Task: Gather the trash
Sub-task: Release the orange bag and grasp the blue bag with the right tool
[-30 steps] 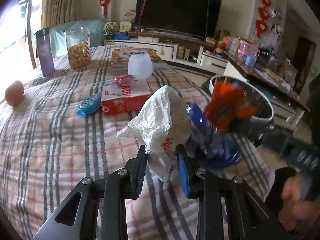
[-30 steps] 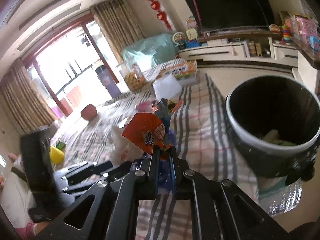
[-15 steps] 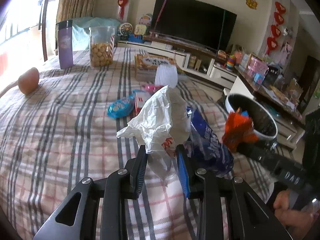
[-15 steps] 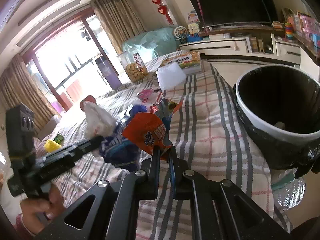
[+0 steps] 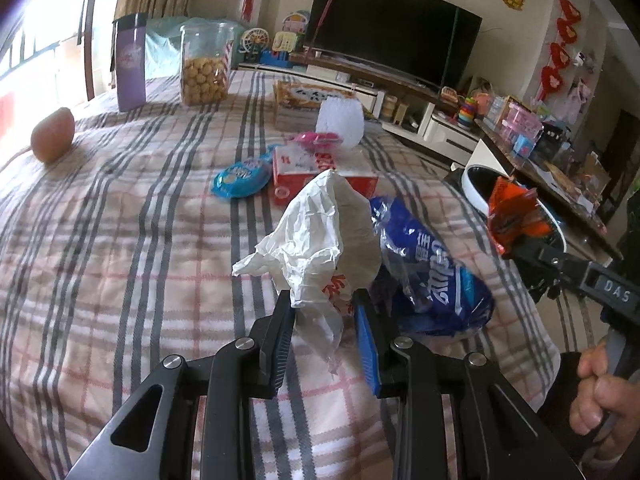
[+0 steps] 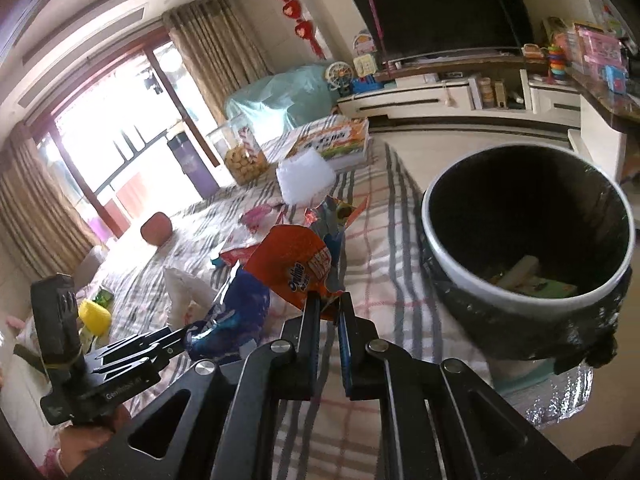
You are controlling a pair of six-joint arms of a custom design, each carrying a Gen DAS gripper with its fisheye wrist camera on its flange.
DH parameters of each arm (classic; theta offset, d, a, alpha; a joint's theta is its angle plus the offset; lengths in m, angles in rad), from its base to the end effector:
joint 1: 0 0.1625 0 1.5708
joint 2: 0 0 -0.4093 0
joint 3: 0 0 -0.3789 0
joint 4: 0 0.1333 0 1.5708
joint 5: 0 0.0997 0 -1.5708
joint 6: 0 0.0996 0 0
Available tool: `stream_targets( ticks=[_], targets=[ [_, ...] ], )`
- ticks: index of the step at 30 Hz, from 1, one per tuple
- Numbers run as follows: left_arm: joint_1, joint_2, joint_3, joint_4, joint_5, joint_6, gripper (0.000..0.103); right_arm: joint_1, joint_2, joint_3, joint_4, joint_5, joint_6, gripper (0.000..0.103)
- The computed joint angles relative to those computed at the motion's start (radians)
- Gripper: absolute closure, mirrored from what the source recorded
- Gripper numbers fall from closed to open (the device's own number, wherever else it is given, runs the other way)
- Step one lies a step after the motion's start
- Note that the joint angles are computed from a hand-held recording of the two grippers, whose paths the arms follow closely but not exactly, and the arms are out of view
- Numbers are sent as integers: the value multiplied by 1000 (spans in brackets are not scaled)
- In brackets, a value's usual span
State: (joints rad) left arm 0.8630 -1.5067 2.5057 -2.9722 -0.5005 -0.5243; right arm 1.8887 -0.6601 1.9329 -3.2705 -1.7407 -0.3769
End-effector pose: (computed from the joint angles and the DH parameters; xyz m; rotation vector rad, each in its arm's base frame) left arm -0.0545 -0.4031 0.2474 -0.0641 2.2432 -1.1340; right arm 0.2875 -0.5012 0.0032 0.9360 -2.7421 0.6204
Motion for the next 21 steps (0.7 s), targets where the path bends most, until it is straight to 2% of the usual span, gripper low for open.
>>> stream_targets(
  ticks=[2,3,4,5,8,9,12,17,21],
  targets=[
    [-1,-8,7,4,2,-9,74,2,16,-13,22,-8,1,94],
    [-1,-15,11,4,2,-13,74,5,26,-25,43,-18,5,87],
    [-1,-19,15,3,1,-15,74,7,34,-32,54,-26,9,86],
    [0,-25,18,4,1,-19,74,8,36,-32,55,-30,14,81],
    [2,-36,29,-7,1,-22,74,21,35,-11,3,-48,12,52],
    [2,-39,33,-14,-1,-20,74,22,25,6,-20,-29,4,49],
    [4,-35,41,-41,-10,-9,74,31,3,34,-23,38,-12,48],
    [4,-43,59,-67,-24,2,74,45,21,10,88,111,3,48],
    [5,-64,73,-74,-33,8,74,56,66,-27,144,95,21,49]
  ],
)
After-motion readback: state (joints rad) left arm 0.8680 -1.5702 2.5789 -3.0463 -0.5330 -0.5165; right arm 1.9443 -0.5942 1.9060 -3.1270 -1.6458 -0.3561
